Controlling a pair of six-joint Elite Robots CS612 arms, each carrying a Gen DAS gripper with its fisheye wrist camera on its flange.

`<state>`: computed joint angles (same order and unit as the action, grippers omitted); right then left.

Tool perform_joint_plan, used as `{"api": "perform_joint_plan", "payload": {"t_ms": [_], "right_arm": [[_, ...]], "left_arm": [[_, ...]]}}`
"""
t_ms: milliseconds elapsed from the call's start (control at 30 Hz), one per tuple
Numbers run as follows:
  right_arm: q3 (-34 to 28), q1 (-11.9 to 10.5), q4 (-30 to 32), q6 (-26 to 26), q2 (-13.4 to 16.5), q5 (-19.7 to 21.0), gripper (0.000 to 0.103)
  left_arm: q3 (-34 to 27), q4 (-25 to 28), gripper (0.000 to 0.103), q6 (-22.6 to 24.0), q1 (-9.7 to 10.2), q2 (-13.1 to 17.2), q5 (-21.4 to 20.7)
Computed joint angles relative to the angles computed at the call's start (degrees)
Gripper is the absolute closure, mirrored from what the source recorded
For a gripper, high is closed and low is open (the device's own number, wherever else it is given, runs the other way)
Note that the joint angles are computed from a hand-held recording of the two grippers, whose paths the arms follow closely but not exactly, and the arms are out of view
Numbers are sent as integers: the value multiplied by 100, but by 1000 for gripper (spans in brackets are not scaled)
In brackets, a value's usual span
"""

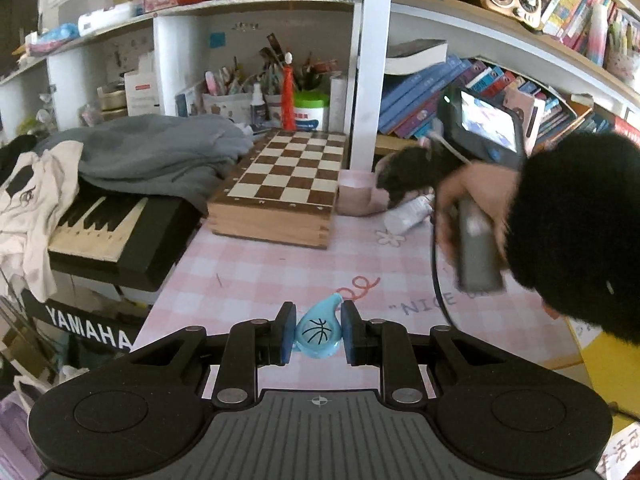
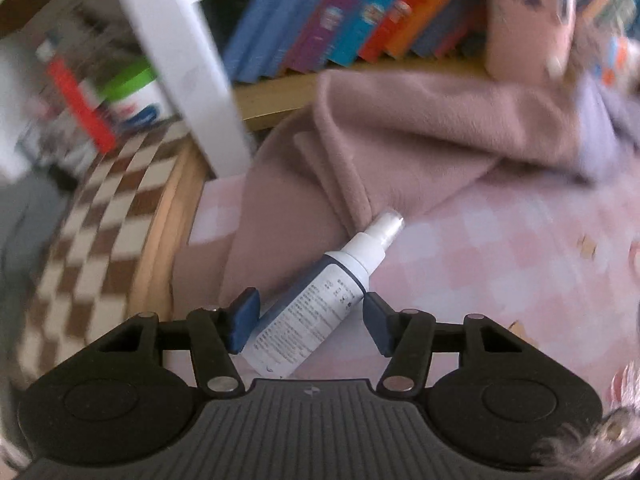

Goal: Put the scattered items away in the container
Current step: 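Close the left gripper on the blue item while the right gripper grasps the white spray bottle, then lift and carry the blue item and spray bottle with both grippers toward the yellow box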

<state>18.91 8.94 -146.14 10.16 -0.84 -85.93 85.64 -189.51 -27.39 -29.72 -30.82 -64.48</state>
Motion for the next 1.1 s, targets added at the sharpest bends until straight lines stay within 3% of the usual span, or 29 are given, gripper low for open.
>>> {"api": "perform_joint_plan", "payload": {"t_ms": [133,267,400,533,667,867,1100], "right_arm": [[1082,-5,-796,-1166,-455,-235,55],[1115,58,-1049,-2043,-391,-557,54],[517,-13,-541,-1498,-135,-310,54],[396,-55,-274,-1035,-116,-163,59],[934,-65,-443,-1100,-397,-166,72],[2029,-91,-1351,-1627,-923,-99,73],[3271,-210,-2323,-1612,-1615,458,73]], "left_arm": [[35,-127,81,-25,0,-4,-100],[28,-192,81,32,-7,9,-173],[71,-296,81,69,-23,-15,-156],[110,-334,81,61,-29,-45,-95],[112,-441,81,97,-34,-50,-110],[95,-553,81,251,-61,-54,-164],[178,-847,81,381,-135,-98,-183]]}}
